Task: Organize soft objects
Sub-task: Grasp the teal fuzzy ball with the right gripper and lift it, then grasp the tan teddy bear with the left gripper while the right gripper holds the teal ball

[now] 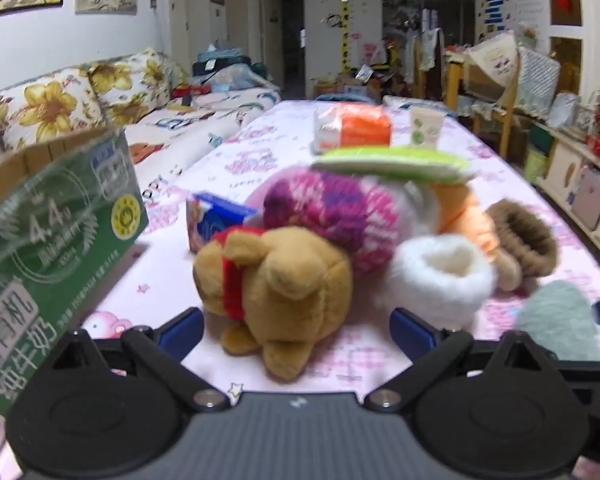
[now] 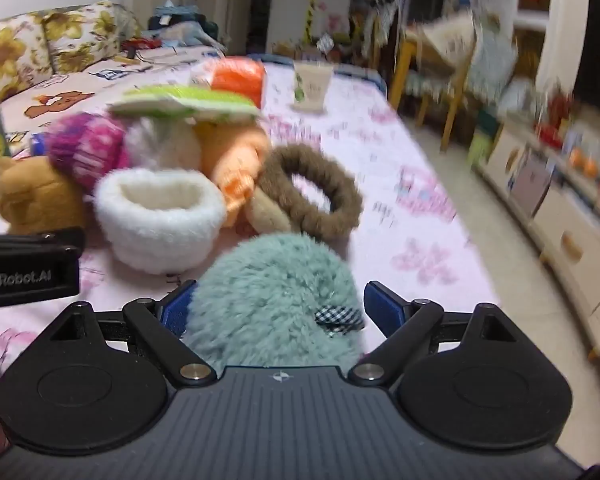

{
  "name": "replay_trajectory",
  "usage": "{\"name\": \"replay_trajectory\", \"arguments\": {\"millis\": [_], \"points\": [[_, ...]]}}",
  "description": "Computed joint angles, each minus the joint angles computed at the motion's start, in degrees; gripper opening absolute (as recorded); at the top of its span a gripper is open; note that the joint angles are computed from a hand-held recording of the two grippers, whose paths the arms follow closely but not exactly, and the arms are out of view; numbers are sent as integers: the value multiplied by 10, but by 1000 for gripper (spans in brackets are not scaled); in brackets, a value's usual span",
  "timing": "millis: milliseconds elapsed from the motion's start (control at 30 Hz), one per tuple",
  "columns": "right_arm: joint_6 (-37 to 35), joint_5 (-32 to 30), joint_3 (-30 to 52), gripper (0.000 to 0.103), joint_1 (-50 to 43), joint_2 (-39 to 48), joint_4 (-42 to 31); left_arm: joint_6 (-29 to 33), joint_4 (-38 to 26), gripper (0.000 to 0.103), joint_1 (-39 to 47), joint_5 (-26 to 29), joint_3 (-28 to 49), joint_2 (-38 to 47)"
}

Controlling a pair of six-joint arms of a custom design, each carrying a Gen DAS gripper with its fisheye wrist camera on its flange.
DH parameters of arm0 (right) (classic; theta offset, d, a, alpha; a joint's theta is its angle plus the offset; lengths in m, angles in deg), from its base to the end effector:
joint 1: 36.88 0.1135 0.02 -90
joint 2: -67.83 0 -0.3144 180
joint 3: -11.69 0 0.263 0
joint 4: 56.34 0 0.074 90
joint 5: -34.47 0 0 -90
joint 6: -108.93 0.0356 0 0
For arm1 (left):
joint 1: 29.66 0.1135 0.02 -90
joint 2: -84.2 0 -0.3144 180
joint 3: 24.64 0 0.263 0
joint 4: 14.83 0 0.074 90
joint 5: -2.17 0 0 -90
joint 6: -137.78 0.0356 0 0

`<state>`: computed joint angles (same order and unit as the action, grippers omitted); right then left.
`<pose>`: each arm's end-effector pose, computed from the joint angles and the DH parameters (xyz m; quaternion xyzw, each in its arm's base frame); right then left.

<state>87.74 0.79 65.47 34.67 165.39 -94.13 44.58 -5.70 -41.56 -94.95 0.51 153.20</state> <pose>0.1120 0.2420 0.1505 0.0137 0.8798 -0.0986 0.4647 0.1837 -0.0342 0.1626 0.0383 0.8838 -0.0063 0.4662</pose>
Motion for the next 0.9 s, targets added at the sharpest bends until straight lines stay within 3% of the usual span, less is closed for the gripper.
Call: {"name": "replay_trajectory", "arguments": {"millis": [200, 433, 667, 900], "points": [[152, 72, 44, 103, 97, -25, -198, 2, -128, 100, -10, -14, 12, -150], [288, 92, 78, 103, 153, -39, -323, 34, -281, 100, 31, -3, 47, -313], [344, 91, 103, 103, 188, -29, -354, 95, -388, 102, 183, 116, 91, -407], [337, 106, 131, 103, 207, -11, -350, 181, -444, 102, 429, 328, 116, -430]]}}
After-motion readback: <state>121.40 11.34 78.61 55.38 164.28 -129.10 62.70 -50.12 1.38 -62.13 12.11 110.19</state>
